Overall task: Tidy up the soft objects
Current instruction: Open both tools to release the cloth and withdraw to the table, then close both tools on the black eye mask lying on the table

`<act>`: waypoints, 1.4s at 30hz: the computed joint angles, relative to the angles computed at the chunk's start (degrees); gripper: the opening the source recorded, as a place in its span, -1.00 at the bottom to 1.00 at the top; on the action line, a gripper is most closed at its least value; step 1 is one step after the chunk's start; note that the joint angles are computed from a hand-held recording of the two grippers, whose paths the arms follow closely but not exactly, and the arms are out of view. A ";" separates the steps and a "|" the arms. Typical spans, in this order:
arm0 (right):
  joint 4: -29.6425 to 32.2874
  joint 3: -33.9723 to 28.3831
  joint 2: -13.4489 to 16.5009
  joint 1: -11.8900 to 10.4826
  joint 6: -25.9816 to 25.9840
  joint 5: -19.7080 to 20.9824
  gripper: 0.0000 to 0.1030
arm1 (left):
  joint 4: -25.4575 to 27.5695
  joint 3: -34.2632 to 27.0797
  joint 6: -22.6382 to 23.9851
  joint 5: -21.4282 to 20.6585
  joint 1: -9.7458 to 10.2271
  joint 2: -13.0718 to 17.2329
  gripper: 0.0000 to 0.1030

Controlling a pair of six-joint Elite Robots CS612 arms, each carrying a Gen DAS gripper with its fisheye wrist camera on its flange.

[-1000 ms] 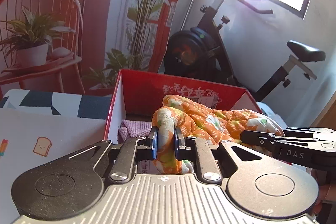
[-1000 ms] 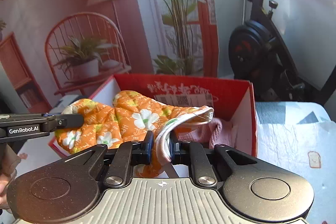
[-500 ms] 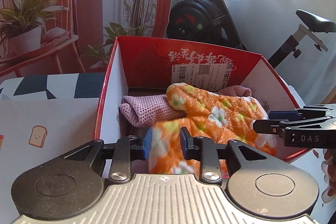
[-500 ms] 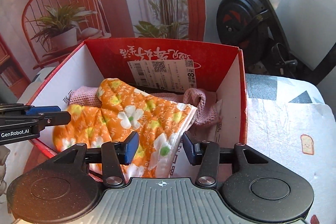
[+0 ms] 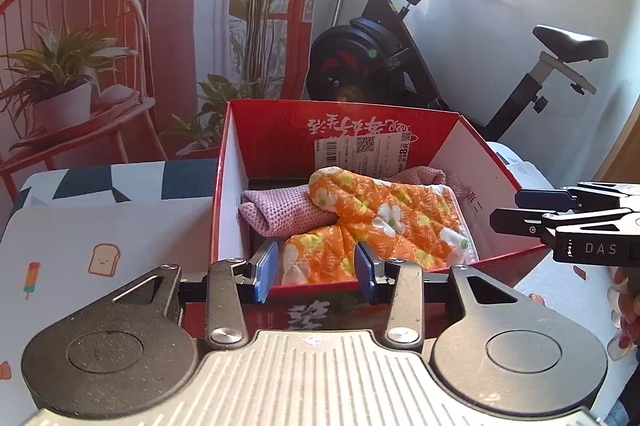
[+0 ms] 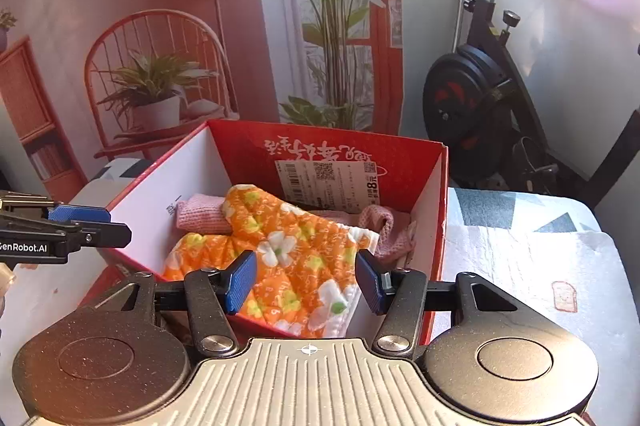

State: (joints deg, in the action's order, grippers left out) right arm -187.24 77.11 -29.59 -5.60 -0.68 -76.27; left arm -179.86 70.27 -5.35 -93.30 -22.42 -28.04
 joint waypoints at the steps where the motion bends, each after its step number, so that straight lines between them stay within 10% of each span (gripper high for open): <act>1: -1.13 1.11 -0.44 -0.11 0.05 0.60 -0.01 | -0.90 1.40 -0.24 0.04 0.00 -0.68 -0.14; 22: -11.90 22.09 -4.40 1.22 3.15 3.24 -0.01 | -10.24 23.24 -7.80 -3.26 0.22 -6.82 -0.16; 42: -11.39 24.48 -4.45 2.04 0.07 5.74 0.10 | -15.87 25.48 -10.97 -4.42 -0.73 -5.47 -0.16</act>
